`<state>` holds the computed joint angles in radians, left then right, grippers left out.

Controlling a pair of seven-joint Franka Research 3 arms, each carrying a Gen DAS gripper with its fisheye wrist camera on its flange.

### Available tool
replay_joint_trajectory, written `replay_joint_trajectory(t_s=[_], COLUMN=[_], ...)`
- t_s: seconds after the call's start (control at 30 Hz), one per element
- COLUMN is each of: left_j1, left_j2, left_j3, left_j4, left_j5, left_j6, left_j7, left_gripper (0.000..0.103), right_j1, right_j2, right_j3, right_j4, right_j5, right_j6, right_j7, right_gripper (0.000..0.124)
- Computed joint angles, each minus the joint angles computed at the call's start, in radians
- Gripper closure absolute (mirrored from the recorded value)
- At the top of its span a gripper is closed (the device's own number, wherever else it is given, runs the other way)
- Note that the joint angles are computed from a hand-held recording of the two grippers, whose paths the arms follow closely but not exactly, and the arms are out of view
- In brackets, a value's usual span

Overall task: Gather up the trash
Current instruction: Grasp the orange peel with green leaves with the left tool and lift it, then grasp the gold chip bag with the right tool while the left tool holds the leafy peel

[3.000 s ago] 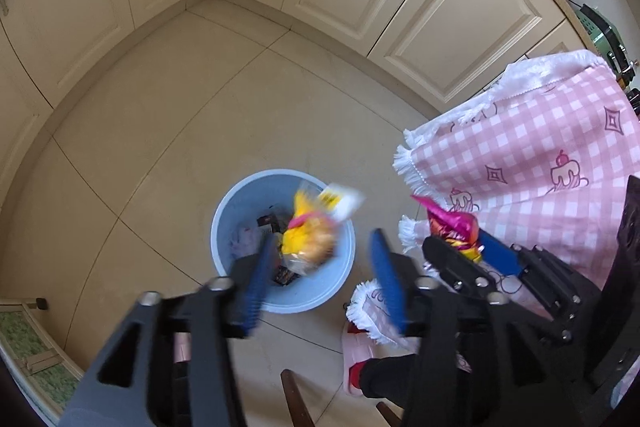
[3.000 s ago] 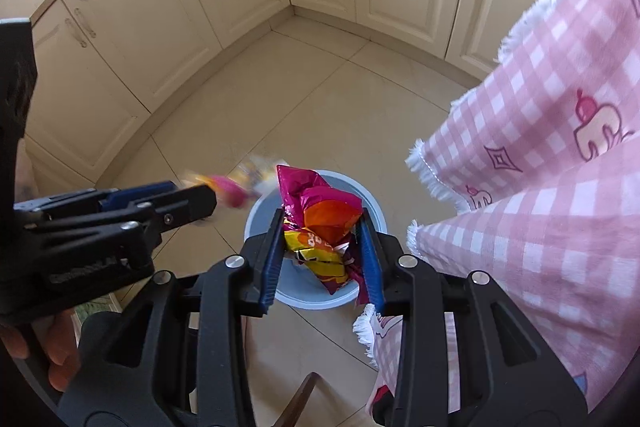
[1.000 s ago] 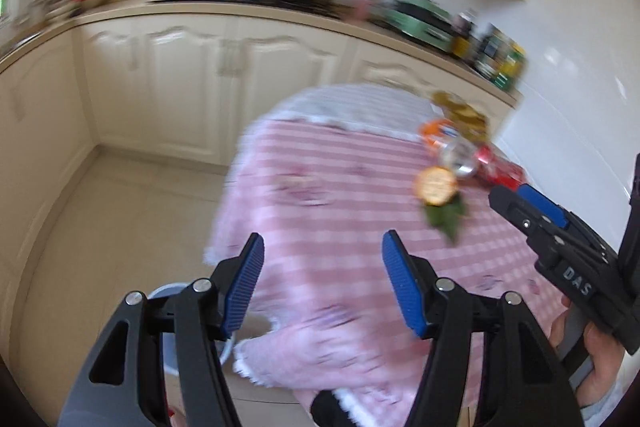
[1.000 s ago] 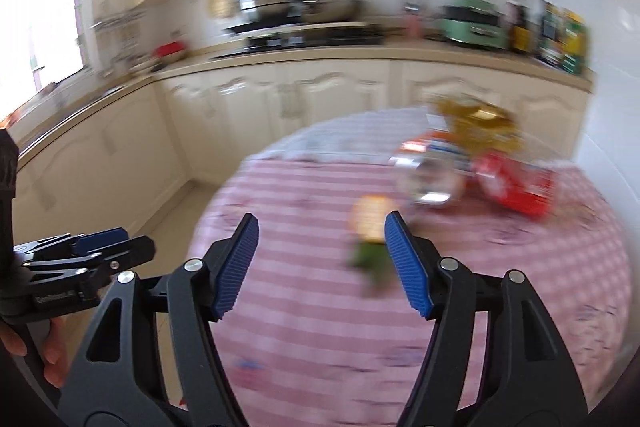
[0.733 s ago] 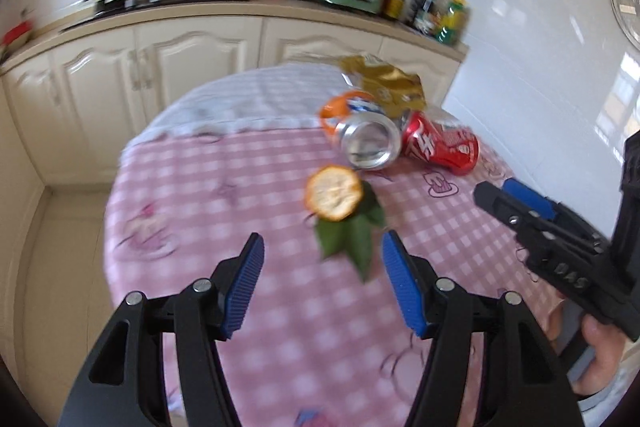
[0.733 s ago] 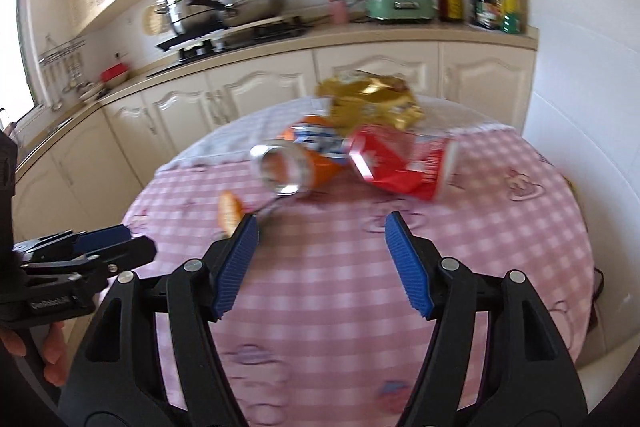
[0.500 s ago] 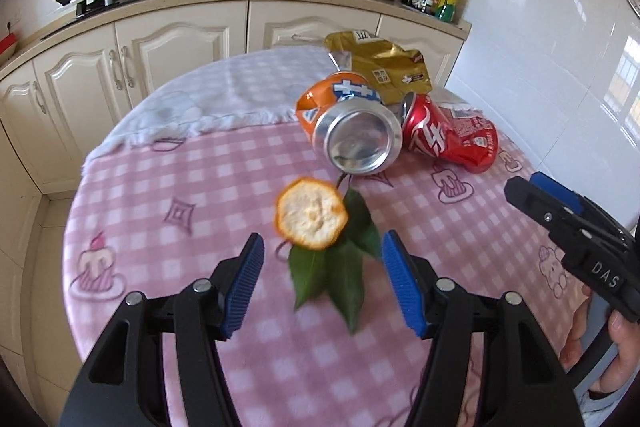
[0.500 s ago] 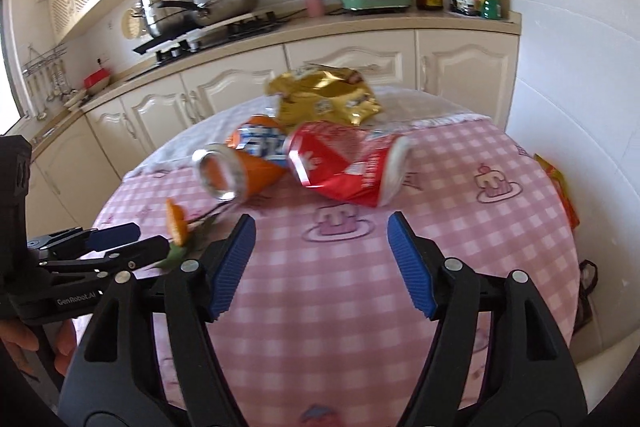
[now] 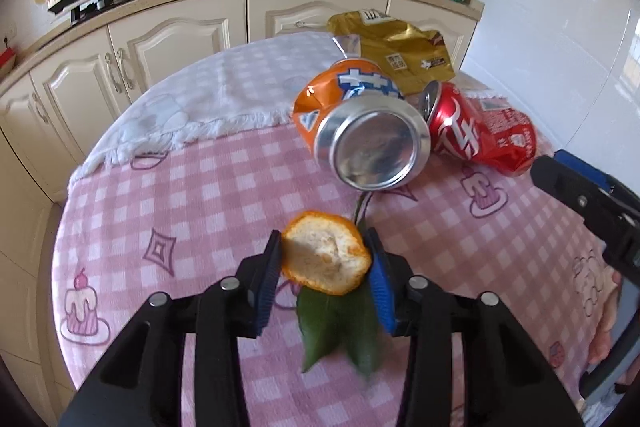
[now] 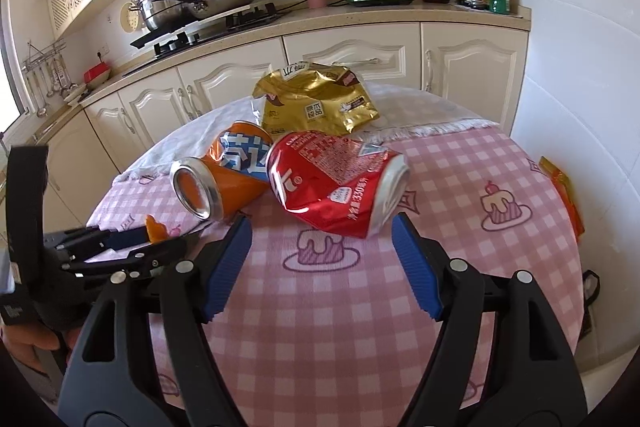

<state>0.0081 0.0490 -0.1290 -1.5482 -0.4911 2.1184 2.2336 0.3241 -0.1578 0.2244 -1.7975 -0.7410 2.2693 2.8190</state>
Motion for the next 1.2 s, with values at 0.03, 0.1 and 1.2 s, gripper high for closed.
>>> replay_joint_trajectory(t_s=[0.03,0.1,1.2], left_j1=[0.005,0.01,0.043], left_j2=[-0.001,-0.018,0.36], left_j3=[0.003,0.008,-0.088], left_j4=[0.003,-0.015,0.556], left_j5=[-0.014,-0.021,0.151], left_j6=[-0.014,-0.001,0.095], left_j7=[0.005,0.006,-0.355], left_gripper=[0.066,0.067,0.068], right_j1=[-0.001,-0.001,-0.027], right_j2=[0.002,0.008,0.61], right_j3=[-0.001,-0.003,-0.247], right_j4=[0.005,0.019,0.874], right_j5=[-0.002,-0.003,0.538], right_j6=[0.0,-0.002,-0.266], right_j7=[-0.003,-0.013,-0.676], right_gripper=[0.052,0.052,0.053])
